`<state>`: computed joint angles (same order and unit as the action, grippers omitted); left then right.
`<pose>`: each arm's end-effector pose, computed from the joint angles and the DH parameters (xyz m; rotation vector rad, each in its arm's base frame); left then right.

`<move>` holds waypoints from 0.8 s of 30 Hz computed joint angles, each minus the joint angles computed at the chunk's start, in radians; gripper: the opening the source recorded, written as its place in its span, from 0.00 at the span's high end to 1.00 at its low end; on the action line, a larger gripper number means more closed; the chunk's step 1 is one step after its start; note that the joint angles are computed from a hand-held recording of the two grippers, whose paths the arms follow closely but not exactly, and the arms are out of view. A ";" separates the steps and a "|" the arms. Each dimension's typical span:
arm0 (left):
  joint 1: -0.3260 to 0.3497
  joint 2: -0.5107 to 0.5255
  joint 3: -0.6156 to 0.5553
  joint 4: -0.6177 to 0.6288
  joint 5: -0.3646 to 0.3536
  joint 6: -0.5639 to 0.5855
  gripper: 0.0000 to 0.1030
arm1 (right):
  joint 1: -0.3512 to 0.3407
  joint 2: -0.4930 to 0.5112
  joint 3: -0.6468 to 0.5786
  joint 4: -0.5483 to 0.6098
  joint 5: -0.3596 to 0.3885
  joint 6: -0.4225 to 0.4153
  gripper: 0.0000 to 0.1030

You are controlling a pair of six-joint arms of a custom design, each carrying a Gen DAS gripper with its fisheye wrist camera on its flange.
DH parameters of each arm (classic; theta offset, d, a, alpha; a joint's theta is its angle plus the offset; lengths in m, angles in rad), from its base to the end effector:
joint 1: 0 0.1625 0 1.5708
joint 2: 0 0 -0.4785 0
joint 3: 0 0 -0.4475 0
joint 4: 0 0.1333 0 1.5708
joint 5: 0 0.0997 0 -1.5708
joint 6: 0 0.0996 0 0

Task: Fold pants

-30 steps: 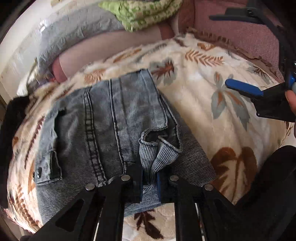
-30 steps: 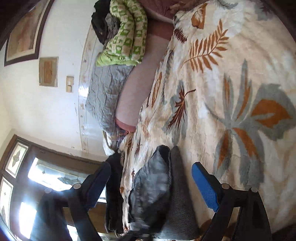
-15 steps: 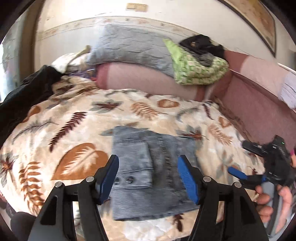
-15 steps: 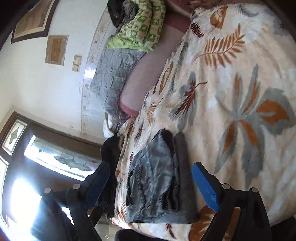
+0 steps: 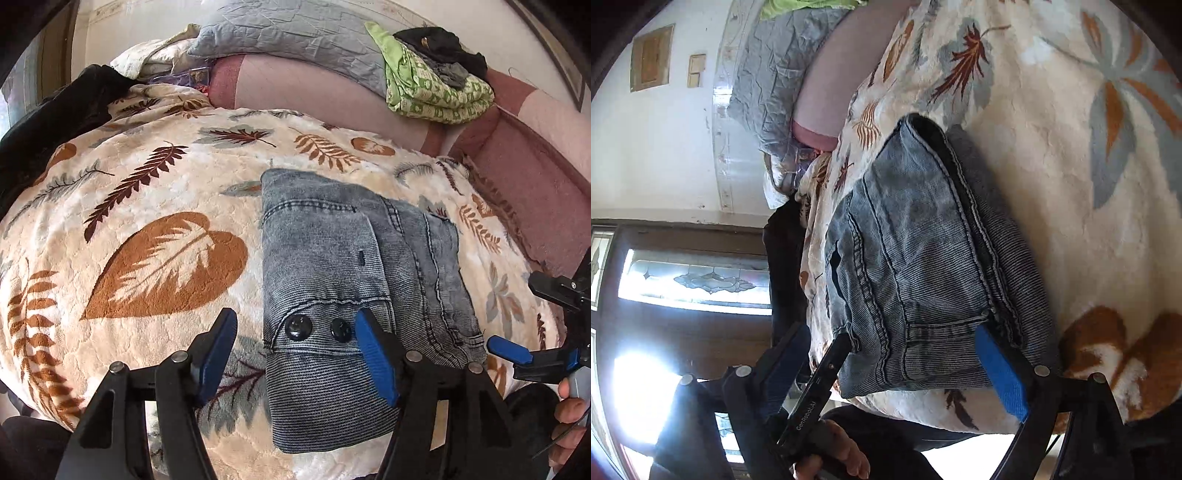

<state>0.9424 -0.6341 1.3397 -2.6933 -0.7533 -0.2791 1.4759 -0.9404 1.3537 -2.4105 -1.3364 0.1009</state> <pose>-0.3301 -0.8046 0.1339 0.2025 2.4257 -0.9211 0.0778 -0.8338 0.3223 0.2059 2.8381 -0.6148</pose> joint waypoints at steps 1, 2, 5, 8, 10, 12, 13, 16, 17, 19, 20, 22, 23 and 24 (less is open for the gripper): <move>-0.001 -0.004 0.010 -0.046 0.003 0.019 0.35 | 0.006 -0.010 0.004 -0.009 -0.006 -0.006 0.10; -0.004 -0.004 0.019 -0.098 0.015 0.046 0.35 | 0.005 -0.021 0.013 -0.004 0.014 -0.001 0.10; 0.001 -0.003 0.024 -0.148 0.034 0.067 0.35 | -0.007 -0.045 0.062 -0.011 0.046 0.063 0.10; 0.018 -0.001 0.021 -0.105 -0.003 0.036 0.35 | -0.010 -0.030 0.066 -0.015 0.026 0.097 0.10; 0.018 -0.001 0.035 -0.150 -0.007 0.062 0.35 | -0.012 -0.016 0.062 -0.022 0.008 0.142 0.10; 0.019 -0.001 0.034 -0.153 -0.012 0.074 0.35 | -0.011 -0.004 0.056 -0.026 -0.024 0.166 0.10; 0.020 -0.001 0.034 -0.155 -0.014 0.078 0.35 | -0.012 0.000 0.056 -0.036 -0.025 0.181 0.10; 0.021 0.004 0.036 -0.160 -0.009 0.077 0.34 | -0.001 0.010 0.037 -0.041 -0.061 0.183 0.11; 0.022 0.006 0.036 -0.162 -0.006 0.083 0.34 | 0.004 0.011 0.032 -0.047 -0.083 0.183 0.14; 0.023 0.009 0.036 -0.168 0.004 0.090 0.31 | 0.023 0.021 0.008 -0.022 -0.164 0.153 0.39; 0.023 0.011 0.036 -0.172 0.014 0.091 0.26 | 0.028 0.029 -0.005 -0.002 -0.201 0.148 0.63; 0.024 0.013 0.037 -0.172 0.017 0.086 0.24 | 0.025 0.036 -0.013 0.022 -0.225 0.132 0.77; 0.024 0.013 0.038 -0.175 0.020 0.089 0.24 | 0.026 0.032 -0.006 0.012 -0.226 0.118 0.82; 0.022 0.015 0.039 -0.184 0.027 0.099 0.24 | 0.032 0.024 0.005 -0.004 -0.234 0.095 0.84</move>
